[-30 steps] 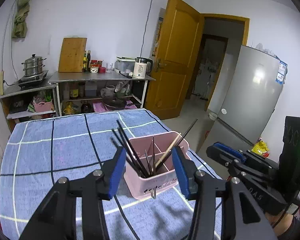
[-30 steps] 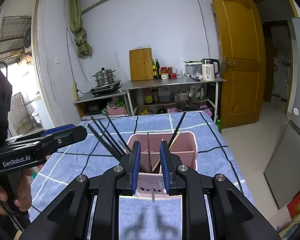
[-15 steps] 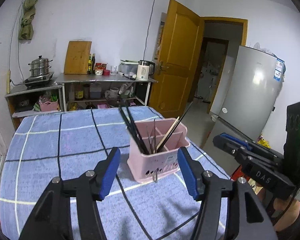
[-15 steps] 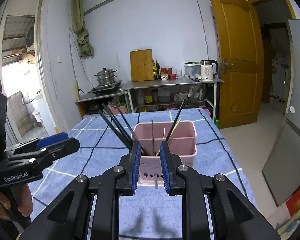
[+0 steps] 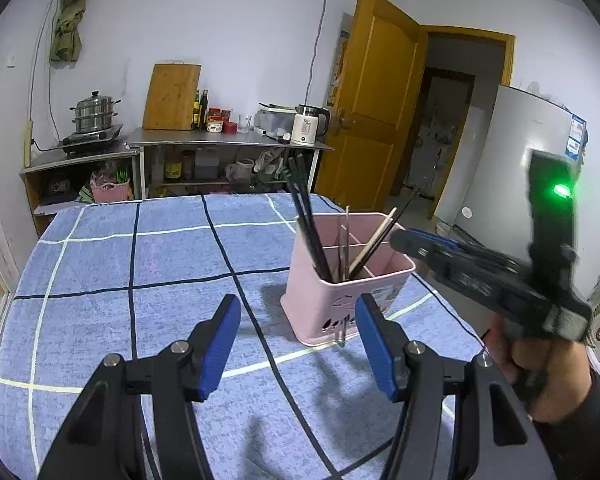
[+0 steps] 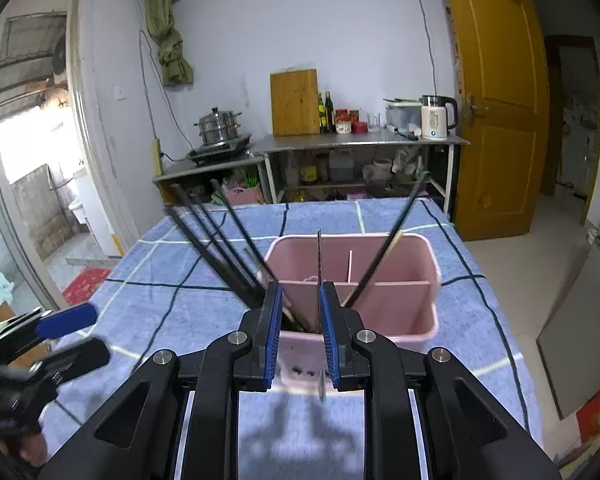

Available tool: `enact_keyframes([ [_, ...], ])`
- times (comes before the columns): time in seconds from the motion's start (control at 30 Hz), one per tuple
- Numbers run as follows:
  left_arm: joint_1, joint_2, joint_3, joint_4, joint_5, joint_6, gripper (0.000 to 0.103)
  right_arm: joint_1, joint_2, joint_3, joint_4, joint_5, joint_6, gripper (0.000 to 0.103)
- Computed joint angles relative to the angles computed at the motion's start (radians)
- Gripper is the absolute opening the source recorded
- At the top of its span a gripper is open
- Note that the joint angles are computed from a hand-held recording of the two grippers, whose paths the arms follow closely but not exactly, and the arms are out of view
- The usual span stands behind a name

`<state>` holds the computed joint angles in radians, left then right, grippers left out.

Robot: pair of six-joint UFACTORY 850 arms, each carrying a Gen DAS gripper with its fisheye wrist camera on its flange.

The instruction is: Organize utensils

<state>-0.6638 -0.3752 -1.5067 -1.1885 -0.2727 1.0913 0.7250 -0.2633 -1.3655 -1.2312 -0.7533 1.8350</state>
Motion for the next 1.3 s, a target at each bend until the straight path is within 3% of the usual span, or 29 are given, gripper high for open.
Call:
enact_keyframes([
  [0.2,0.008,-0.055,-0.045,0.026,-0.017,-0.026,0.062,-0.065,-0.057,-0.041,0.049,0.057,-0.057,0.02],
  [0.47,0.014,-0.126,-0.116,0.069,-0.05,-0.083,0.062,-0.102,-0.087,-0.065,0.087,0.093,-0.112,0.005],
  [0.9,0.015,-0.144,-0.133,0.12,-0.065,-0.145,0.062,-0.06,-0.025,-0.05,-0.074,0.025,-0.015,0.005],
  [1.3,0.012,-0.124,-0.118,0.135,-0.059,-0.156,0.062,-0.045,-0.002,0.001,-0.065,0.034,0.026,0.005],
])
